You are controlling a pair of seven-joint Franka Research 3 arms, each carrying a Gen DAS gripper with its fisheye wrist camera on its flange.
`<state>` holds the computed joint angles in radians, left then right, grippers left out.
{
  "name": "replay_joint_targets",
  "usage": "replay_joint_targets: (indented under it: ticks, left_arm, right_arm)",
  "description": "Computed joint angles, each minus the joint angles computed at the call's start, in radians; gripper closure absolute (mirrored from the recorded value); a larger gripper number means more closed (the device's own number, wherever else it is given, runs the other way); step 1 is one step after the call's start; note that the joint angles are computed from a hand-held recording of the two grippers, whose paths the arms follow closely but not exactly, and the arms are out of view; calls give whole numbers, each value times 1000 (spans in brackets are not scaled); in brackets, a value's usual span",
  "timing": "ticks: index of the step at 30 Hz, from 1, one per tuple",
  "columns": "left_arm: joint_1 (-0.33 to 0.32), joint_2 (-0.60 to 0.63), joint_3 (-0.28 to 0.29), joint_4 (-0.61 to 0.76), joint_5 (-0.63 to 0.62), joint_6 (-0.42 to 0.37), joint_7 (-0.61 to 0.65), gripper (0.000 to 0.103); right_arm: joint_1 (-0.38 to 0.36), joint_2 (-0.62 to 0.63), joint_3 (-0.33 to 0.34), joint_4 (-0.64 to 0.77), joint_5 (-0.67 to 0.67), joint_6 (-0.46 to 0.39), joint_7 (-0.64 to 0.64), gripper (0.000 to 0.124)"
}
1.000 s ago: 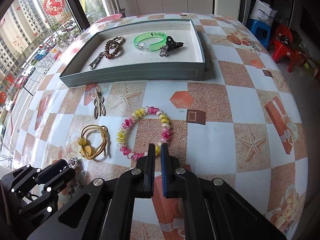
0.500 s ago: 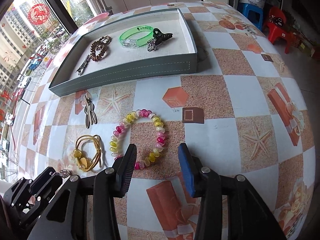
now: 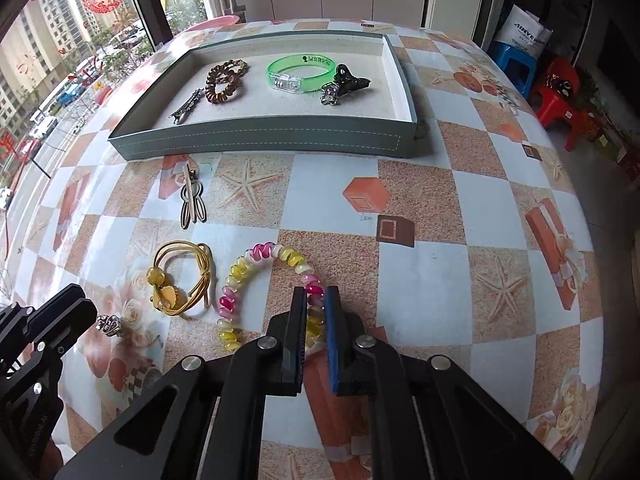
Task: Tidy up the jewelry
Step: 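Carry the heart pendant and beaded bracelet over the tray with both tools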
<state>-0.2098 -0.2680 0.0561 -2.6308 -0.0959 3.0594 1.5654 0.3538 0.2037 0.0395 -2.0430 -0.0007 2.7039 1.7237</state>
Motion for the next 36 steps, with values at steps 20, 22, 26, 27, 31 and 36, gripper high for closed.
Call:
replay_joint_targets:
  ticks: [20,22,26,27,31,36]
  left_arm:
    - [42,-59,-9,-38,6,-12,2,74]
    - [39,-67,4,-45,16,-20,2,74]
    - [27,-75,28,-45,0,-42,-5,74]
    - [37,-78,18,-47,4,-43,-18,74]
    - [32,-83,16,-50,2,-54,-30,15]
    - [151,-88,-99,-64,163,-27,-125,0]
  right_arm:
    - [-54,-98,54,-95,315,97,-226,115]
    - [-56,-102,56,-101,351,102,-252,115]
    - [-59,-104,60,-107,418,106,-297,115]
    - [-60,-103,61,-106,433,105,-308,115]
    - [-62,-104,64,-109,486,96,-345,115]
    - [-62,-118,61,-120,519,99,-371,115]
